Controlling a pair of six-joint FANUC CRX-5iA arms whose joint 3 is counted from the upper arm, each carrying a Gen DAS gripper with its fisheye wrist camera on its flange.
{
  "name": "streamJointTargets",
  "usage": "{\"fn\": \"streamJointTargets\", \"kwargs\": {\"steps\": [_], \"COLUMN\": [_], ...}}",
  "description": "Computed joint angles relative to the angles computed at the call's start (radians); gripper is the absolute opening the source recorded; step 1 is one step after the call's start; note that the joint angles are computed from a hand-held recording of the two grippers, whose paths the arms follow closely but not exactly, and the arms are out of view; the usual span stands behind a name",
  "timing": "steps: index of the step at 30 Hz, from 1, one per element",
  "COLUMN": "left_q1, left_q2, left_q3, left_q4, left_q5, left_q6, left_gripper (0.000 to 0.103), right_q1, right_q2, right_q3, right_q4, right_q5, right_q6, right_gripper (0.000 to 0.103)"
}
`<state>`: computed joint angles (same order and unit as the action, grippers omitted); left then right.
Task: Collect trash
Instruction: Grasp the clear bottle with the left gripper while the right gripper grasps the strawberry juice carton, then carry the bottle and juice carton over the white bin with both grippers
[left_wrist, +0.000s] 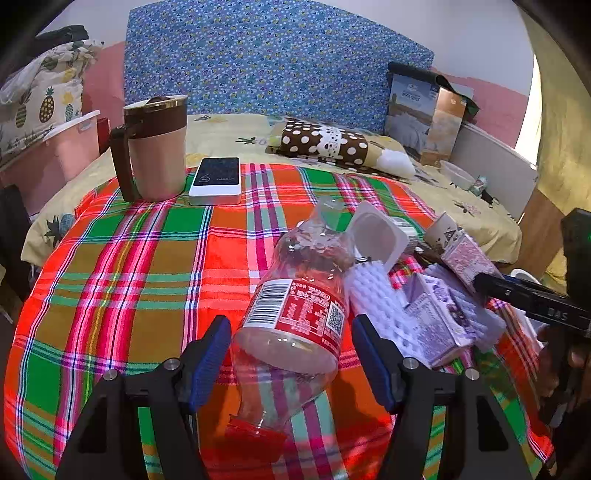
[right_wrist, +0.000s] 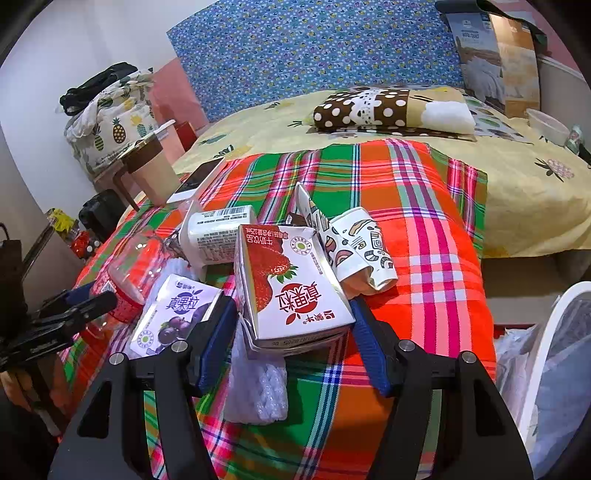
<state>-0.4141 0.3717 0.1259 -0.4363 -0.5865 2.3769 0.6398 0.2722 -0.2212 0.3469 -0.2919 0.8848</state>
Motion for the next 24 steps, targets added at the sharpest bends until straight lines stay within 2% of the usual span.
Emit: {"fn": "streamJointTargets", "kwargs": {"steps": [1, 5, 11, 17, 21, 24], "left_q1": [0.001, 0.007, -0.015, -0.034, -0.057, -0.078], "left_q2": [0.007, 0.016, 0.020, -0.010, -0.037, -0.056], "left_q3": [0.009, 0.014, 0.032, 0.000, -0.024, -0.035], "left_q4": [0.000, 0.014, -0.024, -0.055, -0.079, -0.100], "left_q5": [-0.009, -0.009, -0.044, -0.028, -0.023, -0.027], "left_q6": [0.002, -0.002, 0.031, 0.108, 0.160, 0.195], "left_gripper": [0.067, 0.067, 0.067, 0.066, 0.066, 0.066], "right_q1": [-0.003, -0.004, 0.007, 0.006, -0.009, -0.032], "right_q2": [0.002, -0.004, -0.028, -0.065, -0.094, -0.118], "right_q3": [0.011, -0.001, -0.057, -0.119, -0.184, -0.241], "right_q4": [-0.029, -0.008, 0.118, 0.214, 0.370, 0.545], "right_q5": [-0.006, 0.011, 0.047, 0.084, 0.126, 0.163], "right_q6": [0.032, 0.015, -0.078, -0.167, -0.317, -0.476], "right_gripper": [0.062, 0.062, 0.061, 0.061, 0.061, 0.061]}}
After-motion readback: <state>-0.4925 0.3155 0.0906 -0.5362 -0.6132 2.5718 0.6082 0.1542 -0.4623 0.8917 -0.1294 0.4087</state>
